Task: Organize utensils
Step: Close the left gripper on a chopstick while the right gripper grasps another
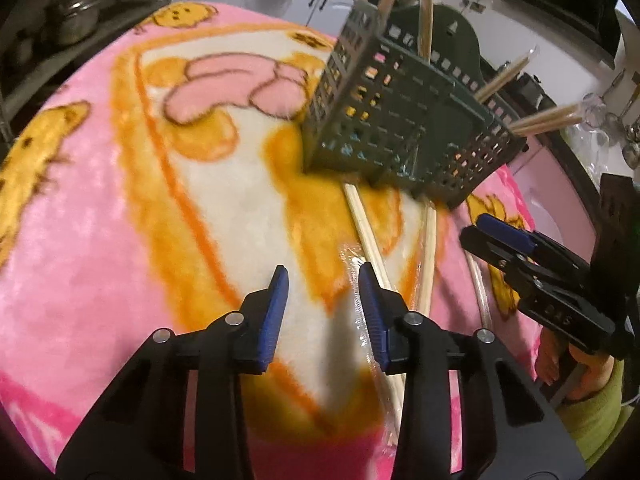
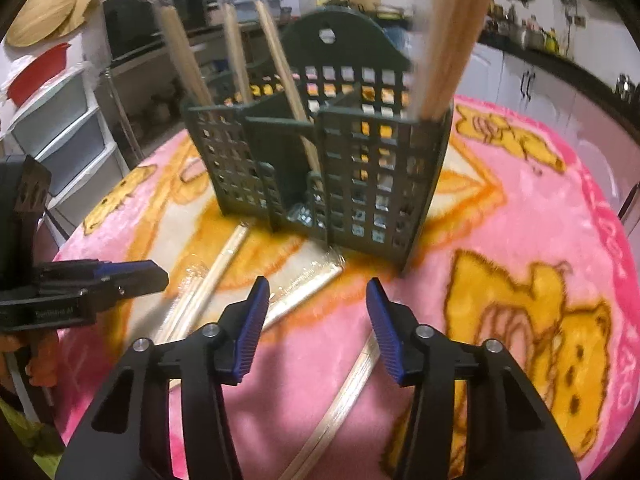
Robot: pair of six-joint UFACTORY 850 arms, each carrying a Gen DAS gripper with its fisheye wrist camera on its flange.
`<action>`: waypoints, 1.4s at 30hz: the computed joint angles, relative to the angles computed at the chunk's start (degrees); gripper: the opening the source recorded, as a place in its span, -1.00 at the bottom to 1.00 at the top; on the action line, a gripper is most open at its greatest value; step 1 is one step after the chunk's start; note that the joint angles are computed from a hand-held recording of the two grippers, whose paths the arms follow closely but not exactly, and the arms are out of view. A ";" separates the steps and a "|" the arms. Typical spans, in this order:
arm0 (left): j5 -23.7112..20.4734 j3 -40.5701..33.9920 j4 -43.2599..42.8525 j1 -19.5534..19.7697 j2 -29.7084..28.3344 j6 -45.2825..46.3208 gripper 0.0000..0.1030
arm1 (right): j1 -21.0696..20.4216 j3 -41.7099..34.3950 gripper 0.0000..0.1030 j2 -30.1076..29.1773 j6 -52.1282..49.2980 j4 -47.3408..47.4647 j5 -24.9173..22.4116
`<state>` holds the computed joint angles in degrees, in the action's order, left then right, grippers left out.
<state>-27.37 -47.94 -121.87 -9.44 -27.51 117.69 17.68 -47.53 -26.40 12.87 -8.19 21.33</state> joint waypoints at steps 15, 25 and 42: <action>1.48 -5.91 5.23 -0.52 -4.18 -6.16 -0.72 | -0.92 -5.39 -0.14 -5.15 12.66 -5.68 -2.09; -0.31 -5.51 7.52 1.96 -4.48 -7.95 -1.00 | 0.64 -7.81 -0.56 -7.13 0.06 8.99 -3.72; -0.86 -7.19 14.76 0.89 -4.94 -13.57 -0.67 | -3.84 1.35 -0.80 0.91 15.45 -8.95 4.56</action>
